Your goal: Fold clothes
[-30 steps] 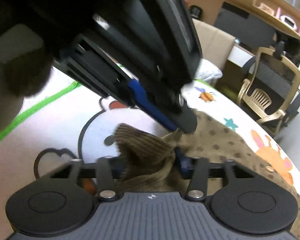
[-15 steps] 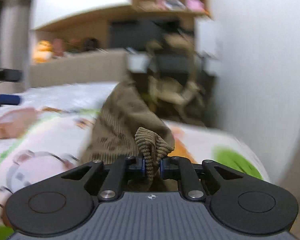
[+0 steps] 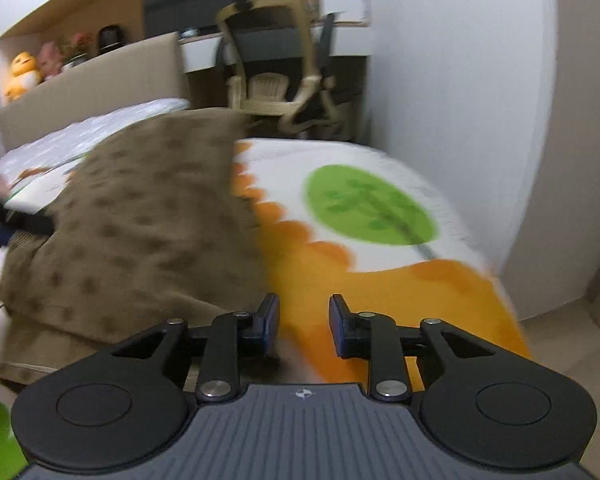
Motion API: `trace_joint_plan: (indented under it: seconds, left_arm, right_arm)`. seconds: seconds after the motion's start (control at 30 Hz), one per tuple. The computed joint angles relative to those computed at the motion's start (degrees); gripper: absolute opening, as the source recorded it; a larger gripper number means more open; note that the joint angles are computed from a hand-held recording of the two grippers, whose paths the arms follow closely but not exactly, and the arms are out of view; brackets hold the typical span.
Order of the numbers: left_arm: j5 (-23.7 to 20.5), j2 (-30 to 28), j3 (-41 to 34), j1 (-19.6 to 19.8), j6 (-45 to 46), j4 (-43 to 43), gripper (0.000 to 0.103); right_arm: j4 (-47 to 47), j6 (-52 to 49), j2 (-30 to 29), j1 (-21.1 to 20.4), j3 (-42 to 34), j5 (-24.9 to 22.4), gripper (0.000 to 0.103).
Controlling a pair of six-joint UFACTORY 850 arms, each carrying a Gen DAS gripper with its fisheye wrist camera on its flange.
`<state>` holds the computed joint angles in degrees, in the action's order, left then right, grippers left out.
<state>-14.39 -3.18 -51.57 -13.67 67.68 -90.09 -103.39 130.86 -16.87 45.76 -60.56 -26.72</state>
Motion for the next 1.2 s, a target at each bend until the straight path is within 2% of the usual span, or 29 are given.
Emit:
trace_joint_plan:
  seconds: [0.07, 0.1, 0.13, 0.2, 0.3, 0.4, 0.43, 0.53, 0.57, 0.6, 0.67, 0.77, 0.87, 1.07, 1.13, 1.17, 1.2]
  left_arm:
    - [0.6, 0.8, 0.8, -0.5, 2.0, -0.8, 0.039]
    - [1.3, 1.4, 1.0, -0.9, 3.2, -2.0, 0.030]
    - [1.9, 2.0, 1.3, -1.3, 4.5, -3.2, 0.028]
    - [2.8, 2.8, 1.6, -1.8, 7.1, -5.4, 0.016]
    - [1.8, 3.4, 1.7, -1.4, 5.6, -4.7, 0.009]
    - [-1.0, 4.2, 2.5, -0.3, 4.4, -5.6, 0.009]
    - [-1.5, 4.6, 2.7, -0.1, 4.8, -6.5, 0.009]
    - [-2.2, 4.6, 2.7, 0.2, 5.8, -8.8, 0.008]
    - [-2.6, 4.5, 2.5, 0.3, 5.6, -9.2, 0.007]
    - [-2.8, 4.4, 2.4, 0.3, 5.6, -9.5, 0.007]
    - [-3.5, 4.7, 2.1, 0.1, 6.3, -10.6, 0.007]
    - [-4.7, 5.6, 2.8, -0.5, 7.8, -11.4, 0.007]
    - [-5.9, 5.4, 3.9, -1.4, 3.9, -7.6, 0.007]
    - [-5.1, 6.0, 7.2, -3.4, 0.7, -1.7, 0.007]
    - [-6.2, 6.6, 7.7, -3.2, -0.6, 1.7, 0.009]
    - [-6.9, 7.1, 8.0, -2.9, -1.3, 4.0, 0.012]
    - [-7.3, 7.7, 8.2, -2.8, -1.8, 5.4, 0.017]
  right_arm:
    - [-6.1, 7.2, 2.3, -1.4, 1.8, 0.4, 0.029]
    - [-9.8, 11.1, 3.4, -2.0, 2.5, 1.3, 0.034]
    - [-13.3, 14.5, 4.2, -2.4, 2.8, 1.8, 0.038]
    - [-19.2, 18.0, 4.2, -2.4, 2.3, 1.9, 0.048]
    - [-26.4, 20.1, 3.7, -1.9, 1.1, 2.3, 0.050]
    - [-23.4, 5.6, 3.7, 0.7, 0.1, 7.0, 0.056]
    - [-22.3, -0.4, 3.2, 1.9, 0.3, 6.6, 0.056]
    - [-18.3, -18.4, 0.5, 6.0, 0.8, 0.6, 0.056]
    - [-15.1, -23.9, -0.3, 6.8, 0.1, -0.6, 0.054]
    - [-12.4, -27.0, -1.0, 7.2, -0.8, -1.8, 0.037]
    - [-12.0, -27.4, -2.2, 7.5, -2.0, -4.2, 0.008]
    - [-12.4, -23.9, -0.7, 6.9, -2.2, -6.6, 0.007]
    - [-11.4, -24.0, 1.2, 6.4, -1.3, -7.7, 0.007]
    - [3.2, -34.1, 2.2, 5.9, 1.0, -3.3, 0.008]
    - [2.0, -29.7, 3.9, 4.4, 2.0, -0.7, 0.013]
    - [0.1, -26.2, 4.9, 3.5, 2.4, 0.9, 0.025]
    - [-3.5, -21.5, 6.0, 2.8, 2.9, 2.1, 0.045]
